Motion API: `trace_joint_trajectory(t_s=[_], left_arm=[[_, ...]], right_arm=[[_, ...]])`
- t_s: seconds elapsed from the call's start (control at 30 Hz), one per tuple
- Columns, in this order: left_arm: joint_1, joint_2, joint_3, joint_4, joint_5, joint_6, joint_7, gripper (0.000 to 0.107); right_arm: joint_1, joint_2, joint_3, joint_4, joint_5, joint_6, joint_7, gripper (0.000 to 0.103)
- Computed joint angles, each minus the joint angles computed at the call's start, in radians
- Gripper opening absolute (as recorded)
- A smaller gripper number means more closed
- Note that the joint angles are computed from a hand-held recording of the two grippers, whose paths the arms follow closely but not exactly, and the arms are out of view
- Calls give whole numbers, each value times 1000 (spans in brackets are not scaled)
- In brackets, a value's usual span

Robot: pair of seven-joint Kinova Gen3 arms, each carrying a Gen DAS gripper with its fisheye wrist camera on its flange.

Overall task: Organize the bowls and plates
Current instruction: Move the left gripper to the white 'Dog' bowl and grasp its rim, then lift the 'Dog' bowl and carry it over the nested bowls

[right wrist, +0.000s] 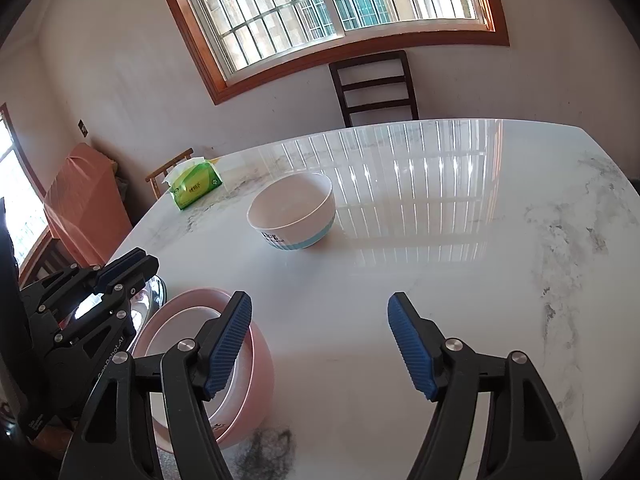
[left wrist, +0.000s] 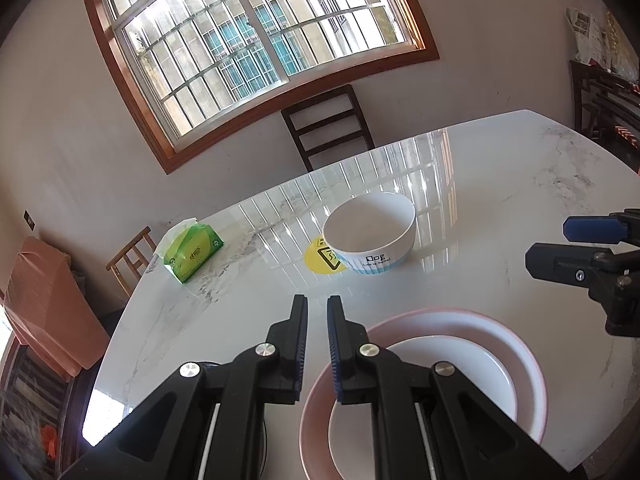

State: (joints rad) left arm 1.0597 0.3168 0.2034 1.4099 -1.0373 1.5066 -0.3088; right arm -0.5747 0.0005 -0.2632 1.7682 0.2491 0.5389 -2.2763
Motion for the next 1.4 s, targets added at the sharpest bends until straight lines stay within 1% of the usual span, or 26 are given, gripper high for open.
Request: trace_joint_trajectory(t_s=[0.1,0.17,0.27,0.33,0.4,0.43,0.47,0.5,0.67,0.7,0.73,0.8,0.87,0.93,1.0,1.03,1.07,1.17,1.23,1.27,1.37,1.4], left_arm=[[5,5,-17,-5,7,-2,-9,11],[27,8,-55,-11,21,-5,-25,11],[44,12,-89,-19,29,-9,-38,11],[89,15,-161,-26,48,-24,-58,11],[143,17,-251,-30,75,-46,-82,11],[152,15,-282,-41,104,-60,-106,11],[143,5,-297,-54,144,-80,-137,11],[115,-14,-293,-55,185,-110,-159,11],[-116,-107,-199,-45,388,-259,-227,12],[-163,-116,-182,-42,429,-291,-246,16],[-209,-117,-166,-46,469,-313,-269,20],[-302,-112,-139,-60,551,-353,-326,21],[-386,-88,-123,-99,632,-352,-396,21],[-430,-66,-146,-121,713,-370,-463,21],[-430,-40,-211,-144,792,-392,-535,21],[-429,-25,-236,-160,821,-390,-558,21],[-442,-14,-246,-167,853,-399,-582,21],[-510,18,-212,-193,910,-398,-613,21],[-526,38,-228,-203,970,-405,-648,22],[-534,50,-227,-210,977,-404,-649,22],[-557,81,-199,-233,953,-393,-638,22],[-558,88,-198,-237,953,-394,-638,22]], right_arm=[[1,7,3,-8,-9,4,14,68],[4,10,7,-12,-27,5,32,68],[5,18,11,-20,-37,9,48,68],[6,21,14,-23,-47,11,63,68],[7,28,17,-30,-55,13,75,69],[9,32,20,-35,-66,16,85,69],[14,36,23,-37,-90,14,105,70],[22,44,27,-44,-125,14,137,70],[62,105,40,-122,-271,69,297,70],[72,121,42,-145,-303,84,328,70],[83,138,44,-169,-336,96,353,70],[101,178,47,-224,-390,121,396,70],[97,222,59,-290,-391,156,401,70],[98,271,66,-359,-401,198,408,70],[114,316,61,-417,-439,233,427,70],[117,339,61,-446,-453,250,431,70],[115,361,66,-473,-458,266,426,70],[116,422,74,-550,-475,311,413,70],[108,454,84,-593,-469,331,401,69],[100,469,91,-616,-461,342,391,69],[92,517,100,-686,-452,381,371,67],[86,533,107,-711,-443,398,361,64]])
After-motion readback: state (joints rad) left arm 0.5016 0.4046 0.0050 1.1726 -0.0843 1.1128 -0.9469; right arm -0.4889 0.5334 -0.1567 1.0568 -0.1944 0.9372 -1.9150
